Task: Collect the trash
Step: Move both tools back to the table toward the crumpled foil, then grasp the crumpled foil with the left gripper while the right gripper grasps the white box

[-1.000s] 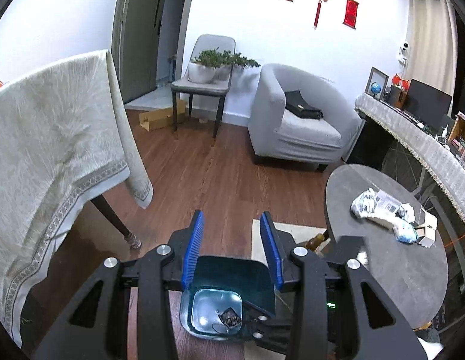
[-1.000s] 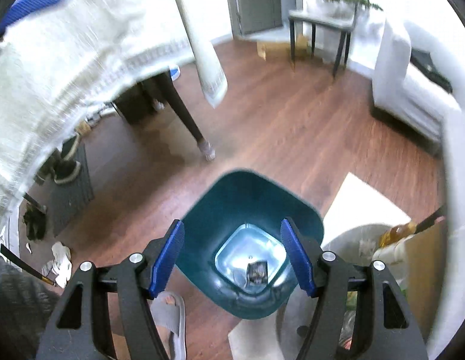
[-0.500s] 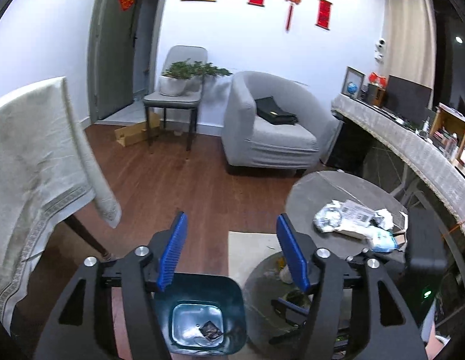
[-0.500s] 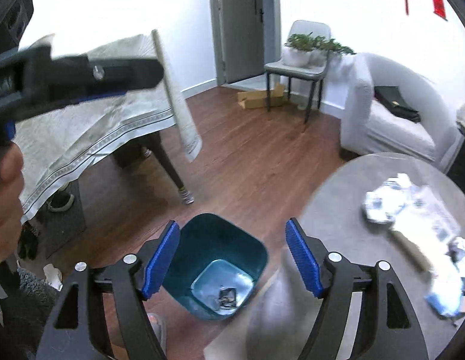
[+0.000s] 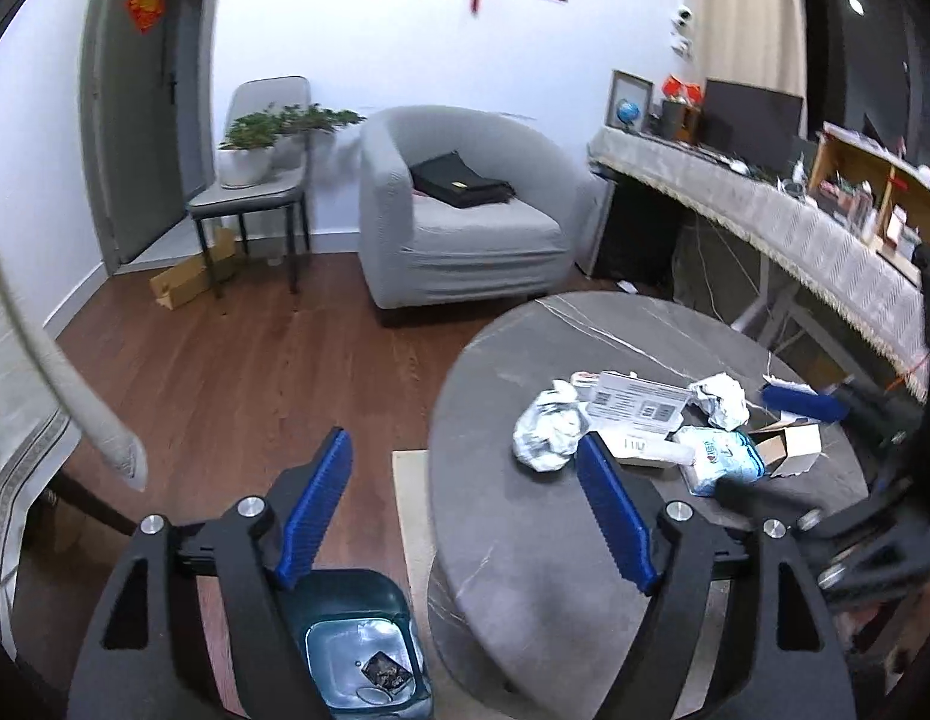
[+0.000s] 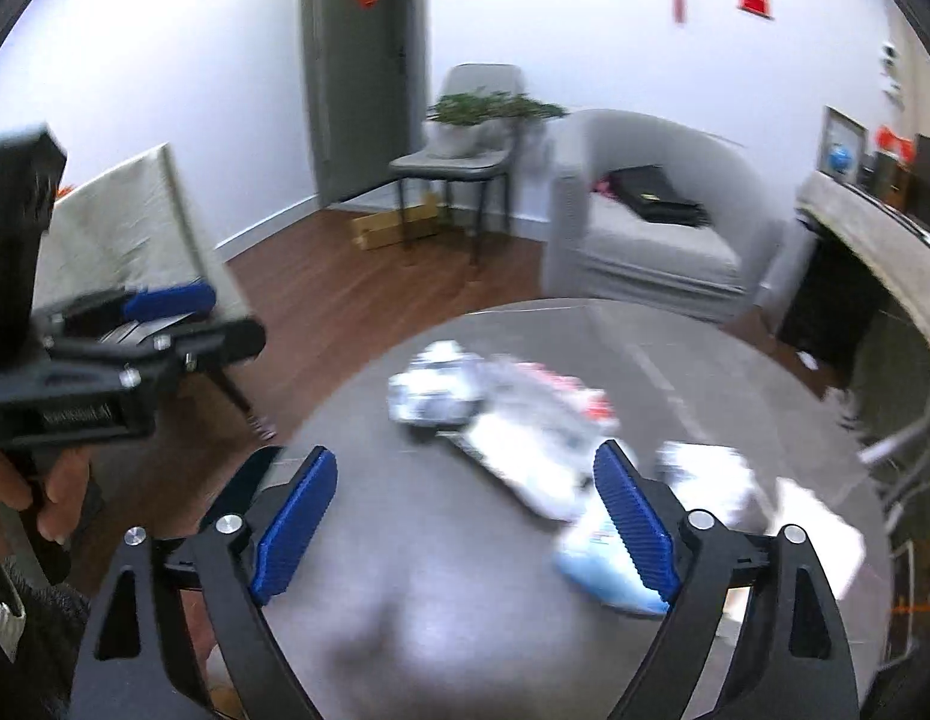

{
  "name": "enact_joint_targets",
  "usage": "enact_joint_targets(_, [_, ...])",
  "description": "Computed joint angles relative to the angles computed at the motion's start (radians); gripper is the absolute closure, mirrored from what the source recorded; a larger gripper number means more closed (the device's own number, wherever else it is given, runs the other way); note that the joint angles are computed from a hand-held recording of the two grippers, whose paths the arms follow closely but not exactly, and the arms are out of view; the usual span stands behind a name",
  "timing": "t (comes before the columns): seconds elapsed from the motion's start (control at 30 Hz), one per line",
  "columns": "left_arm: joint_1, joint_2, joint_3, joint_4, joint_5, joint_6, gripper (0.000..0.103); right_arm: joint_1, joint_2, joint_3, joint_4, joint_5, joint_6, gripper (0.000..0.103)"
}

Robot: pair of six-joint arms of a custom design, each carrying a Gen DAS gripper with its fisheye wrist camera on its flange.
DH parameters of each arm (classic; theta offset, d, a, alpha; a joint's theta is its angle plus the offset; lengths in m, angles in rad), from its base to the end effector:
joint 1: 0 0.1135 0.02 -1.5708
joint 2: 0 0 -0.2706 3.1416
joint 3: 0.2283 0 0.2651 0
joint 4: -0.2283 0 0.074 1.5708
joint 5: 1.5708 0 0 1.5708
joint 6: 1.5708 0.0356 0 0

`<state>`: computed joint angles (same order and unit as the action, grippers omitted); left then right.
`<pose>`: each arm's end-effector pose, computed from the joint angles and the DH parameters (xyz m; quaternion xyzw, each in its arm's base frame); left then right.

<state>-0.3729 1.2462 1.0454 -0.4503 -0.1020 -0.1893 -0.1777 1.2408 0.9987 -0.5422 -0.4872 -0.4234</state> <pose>0.2674 -0.1007 0.3109 0.0595 0.8933 -0.0791 0.4385 0.2707 -0.0317 0.2914 -0.2016 0.8783 0.1027 0.4212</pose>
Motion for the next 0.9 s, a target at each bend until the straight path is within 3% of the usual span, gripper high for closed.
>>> enact_joint_targets(0.23, [-0.057, 0.173, 0.081, 0.066, -0.025, 0.022, 0.022, -0.176, 0.087, 0.063, 0.008, -0.042, -0.008, 0.006])
enact_joint_targets(0.6, [-0.063, 0.355, 0.161, 0.104, -0.007, 0.029, 0.023, -0.322, 0.153, -0.010, 0.200, -0.040, 0.112, 0.004])
enact_joint_targets(0.73, [-0.051, 0.394, 0.173, 0.108, 0.037, 0.027, 0.031, -0.350, 0.140, -0.038, 0.231, -0.044, 0.170, 0.004])
enact_joint_targets(0.83, [-0.036, 0.412, 0.180, 0.105, 0.065, 0.009, 0.056, -0.338, 0.149, -0.051, 0.236, 0.010, 0.153, 0.003])
enact_joint_targets(0.9, [-0.042, 0.408, 0.178, 0.108, 0.058, 0.002, 0.059, -0.335, 0.163, -0.047, 0.229, 0.012, 0.161, 0.003])
